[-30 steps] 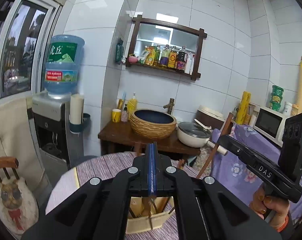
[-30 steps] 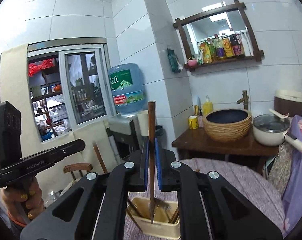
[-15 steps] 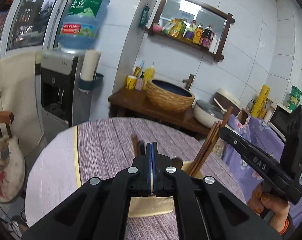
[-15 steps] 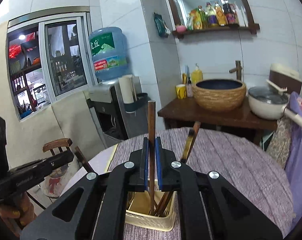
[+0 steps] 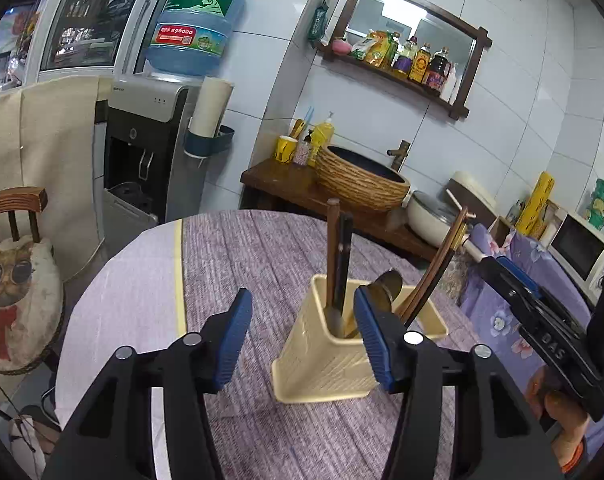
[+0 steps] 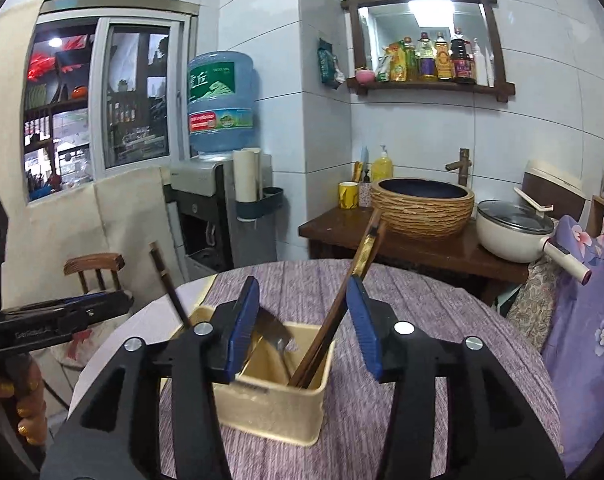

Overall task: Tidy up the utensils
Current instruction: 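Reach the right tool to the last brown chopstick and grasp it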

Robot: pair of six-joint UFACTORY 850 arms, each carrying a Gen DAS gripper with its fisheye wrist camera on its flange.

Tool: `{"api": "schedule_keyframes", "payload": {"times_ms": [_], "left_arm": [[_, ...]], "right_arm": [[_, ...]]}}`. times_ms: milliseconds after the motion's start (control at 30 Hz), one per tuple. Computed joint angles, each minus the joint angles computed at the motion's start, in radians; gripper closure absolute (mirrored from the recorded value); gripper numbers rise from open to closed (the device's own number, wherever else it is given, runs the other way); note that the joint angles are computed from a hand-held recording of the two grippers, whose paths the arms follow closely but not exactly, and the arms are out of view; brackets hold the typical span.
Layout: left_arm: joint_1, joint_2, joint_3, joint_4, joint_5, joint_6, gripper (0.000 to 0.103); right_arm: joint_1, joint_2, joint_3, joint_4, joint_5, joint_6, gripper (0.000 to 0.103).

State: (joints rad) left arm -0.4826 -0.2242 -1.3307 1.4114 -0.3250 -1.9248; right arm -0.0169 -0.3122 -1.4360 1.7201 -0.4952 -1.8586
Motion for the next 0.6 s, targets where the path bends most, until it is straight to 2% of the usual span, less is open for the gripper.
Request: {"api": "schedule_keyframes", "payload": {"times_ms": [67, 200, 300, 433, 500, 600], "left_arm": [[-0.006, 0.014, 0.023, 0.001, -0.020, -0.004, 0.038], [-0.030, 0.051, 0.089, 0.017, -0.107, -0.037, 0.033], [-0.040, 0.069, 0.130, -0.020, -0.145, -0.021, 0.031], [-0.054, 0.086, 0.175, -0.065, -0.216, 0.000, 0.030], [-0.060, 0.094, 0.197, -0.084, -0.257, 0.004, 0.030], [-0.071, 0.106, 0.223, -0.100, -0.310, 0.010, 0.030]], "right_arm": [[0.001, 0.023, 0.030, -0.090, -0.012, 0.062, 0.050], [0.019, 0.077, 0.122, -0.286, -0.043, 0.179, 0.050], [0.053, 0.107, 0.204, -0.417, -0.037, 0.253, 0.051], [0.108, 0.109, 0.280, -0.638, -0.049, 0.451, 0.062], [0.126, 0.106, 0.305, -0.695, -0.064, 0.515, 0.066], [0.154, 0.103, 0.330, -0.779, -0.044, 0.606, 0.073]]}}
